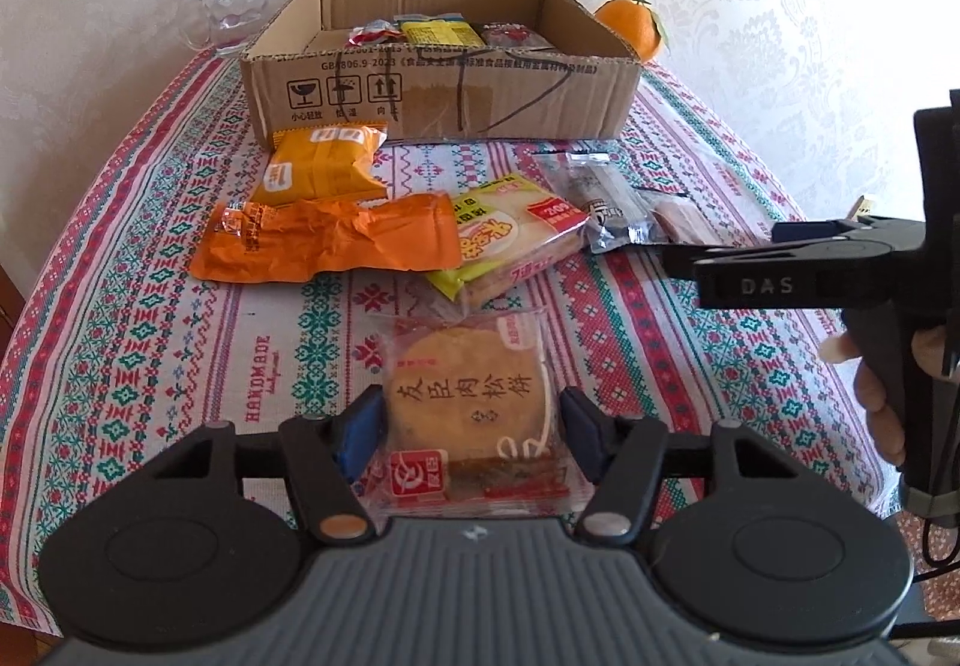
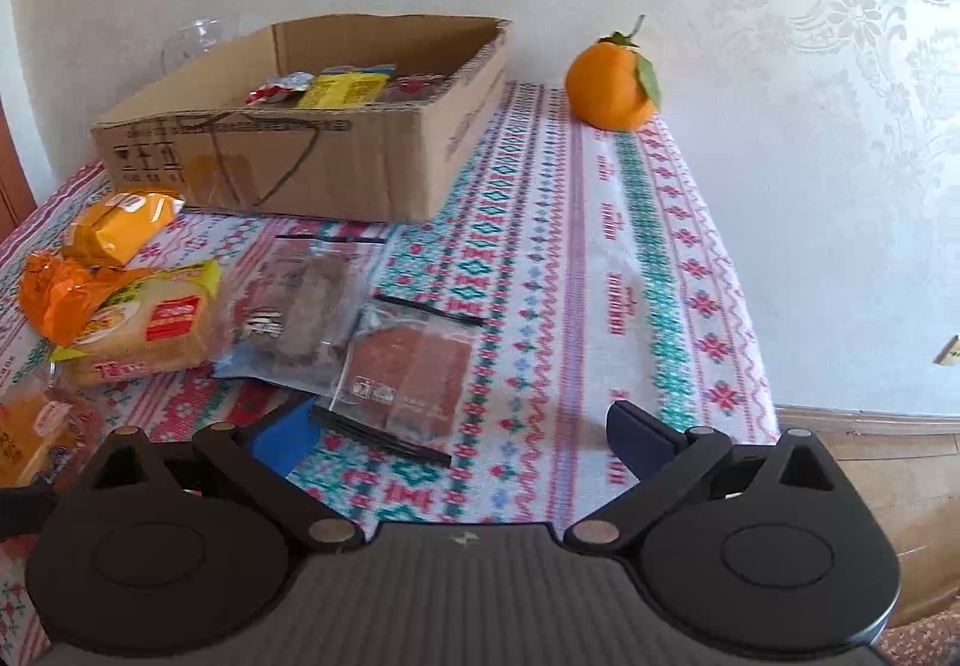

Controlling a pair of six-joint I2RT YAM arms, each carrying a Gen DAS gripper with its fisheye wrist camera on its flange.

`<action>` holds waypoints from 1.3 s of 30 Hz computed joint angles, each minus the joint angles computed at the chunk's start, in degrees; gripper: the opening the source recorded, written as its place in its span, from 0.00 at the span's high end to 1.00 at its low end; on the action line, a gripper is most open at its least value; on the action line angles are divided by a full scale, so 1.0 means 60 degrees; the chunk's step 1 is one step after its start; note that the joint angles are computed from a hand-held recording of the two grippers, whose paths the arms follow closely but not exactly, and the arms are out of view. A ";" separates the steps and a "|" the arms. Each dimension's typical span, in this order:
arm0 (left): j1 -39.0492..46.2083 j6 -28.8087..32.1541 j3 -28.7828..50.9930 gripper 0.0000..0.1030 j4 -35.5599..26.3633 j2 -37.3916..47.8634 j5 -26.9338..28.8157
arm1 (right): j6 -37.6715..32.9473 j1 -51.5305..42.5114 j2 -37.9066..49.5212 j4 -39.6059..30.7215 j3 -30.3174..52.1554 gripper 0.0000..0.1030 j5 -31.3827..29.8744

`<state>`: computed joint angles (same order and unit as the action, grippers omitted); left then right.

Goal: Organize snacks
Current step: 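Close the left gripper on the round biscuit packet while the right gripper grasps the clear meat-slice packet, then lift the biscuit packet with the left gripper while the right gripper lifts the meat-slice packet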

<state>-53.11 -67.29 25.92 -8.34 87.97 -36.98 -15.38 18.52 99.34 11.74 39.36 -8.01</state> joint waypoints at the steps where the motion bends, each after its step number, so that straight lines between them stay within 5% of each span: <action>1: 0.0005 0.0006 -0.0008 0.40 0.0007 -0.0010 0.0002 | -0.0031 -0.0107 -0.0029 -0.0041 0.0000 0.00 -0.0022; 9: 0.0030 0.0142 -0.0051 0.40 0.0047 -0.0024 0.0012 | -0.0620 -0.0295 -0.0044 0.0288 -0.0126 0.06 -0.0307; 16: 0.0030 0.0156 -0.0048 0.39 0.0040 -0.0029 0.0018 | -0.1442 -0.0650 0.0445 0.0183 0.0374 0.29 -0.1808; 19: 0.0018 0.0146 -0.0045 0.39 0.0024 -0.0028 0.0006 | -0.1671 -0.0700 0.0391 -0.0057 0.0485 0.51 -0.1986; 39: -0.0165 0.0485 -0.0150 0.46 -0.0327 -0.0542 0.0284 | -0.1642 -0.0786 -0.0876 -0.0783 -0.0356 0.50 -0.1660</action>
<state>-54.10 -64.38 25.02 -10.30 84.72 -35.28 -25.24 13.80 94.09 7.04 37.23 -17.97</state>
